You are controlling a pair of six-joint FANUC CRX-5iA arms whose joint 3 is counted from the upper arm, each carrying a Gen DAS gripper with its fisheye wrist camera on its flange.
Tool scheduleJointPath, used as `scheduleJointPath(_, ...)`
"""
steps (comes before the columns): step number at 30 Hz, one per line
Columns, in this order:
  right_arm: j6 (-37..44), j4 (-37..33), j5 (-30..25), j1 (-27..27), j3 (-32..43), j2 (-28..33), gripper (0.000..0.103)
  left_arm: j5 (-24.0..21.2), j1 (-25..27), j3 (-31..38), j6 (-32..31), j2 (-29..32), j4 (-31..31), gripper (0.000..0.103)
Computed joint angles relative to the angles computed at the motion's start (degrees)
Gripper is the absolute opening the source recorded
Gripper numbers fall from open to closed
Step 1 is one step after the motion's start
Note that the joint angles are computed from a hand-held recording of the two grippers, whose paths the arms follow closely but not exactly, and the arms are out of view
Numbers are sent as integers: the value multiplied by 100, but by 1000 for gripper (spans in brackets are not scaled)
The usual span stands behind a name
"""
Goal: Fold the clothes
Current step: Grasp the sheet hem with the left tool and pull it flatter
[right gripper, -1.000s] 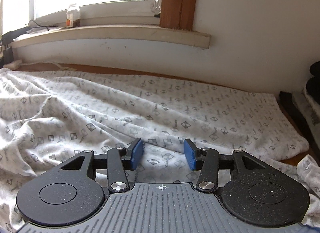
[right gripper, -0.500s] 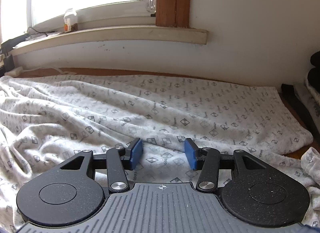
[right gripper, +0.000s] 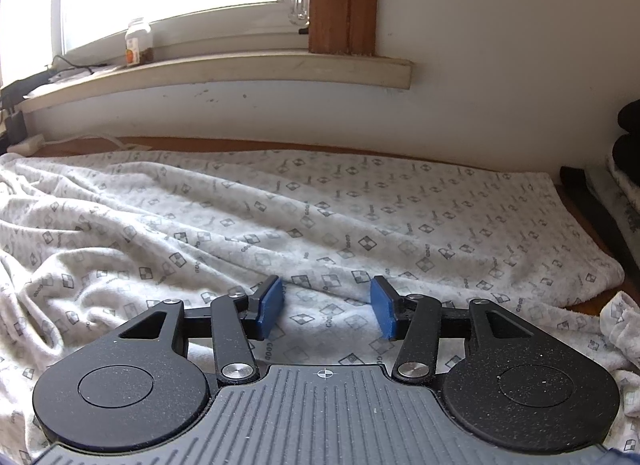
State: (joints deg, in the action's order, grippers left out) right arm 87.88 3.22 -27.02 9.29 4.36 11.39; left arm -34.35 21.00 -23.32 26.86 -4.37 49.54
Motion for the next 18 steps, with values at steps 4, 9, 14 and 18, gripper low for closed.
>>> scheduleJointPath(4, -134, 312, 159, 63, -174, -54, 50, 167, -6, -146, -459, -27, 467, 5)
scheduleJointPath(9, 782, -340, 276, 256, -260, -337, 50, 330, 156, 95, -486, 57, 729, 6)
scheduleJointPath(14, 2636, -1966, -281, 567, 123, -534, 48, 261, 143, 422, -276, 348, 521, 7)
scheduleJointPath(18, 3767, -3002, -1147, 814, 633, -418, 44, 458, -30, 677, -100, 683, 253, 7)
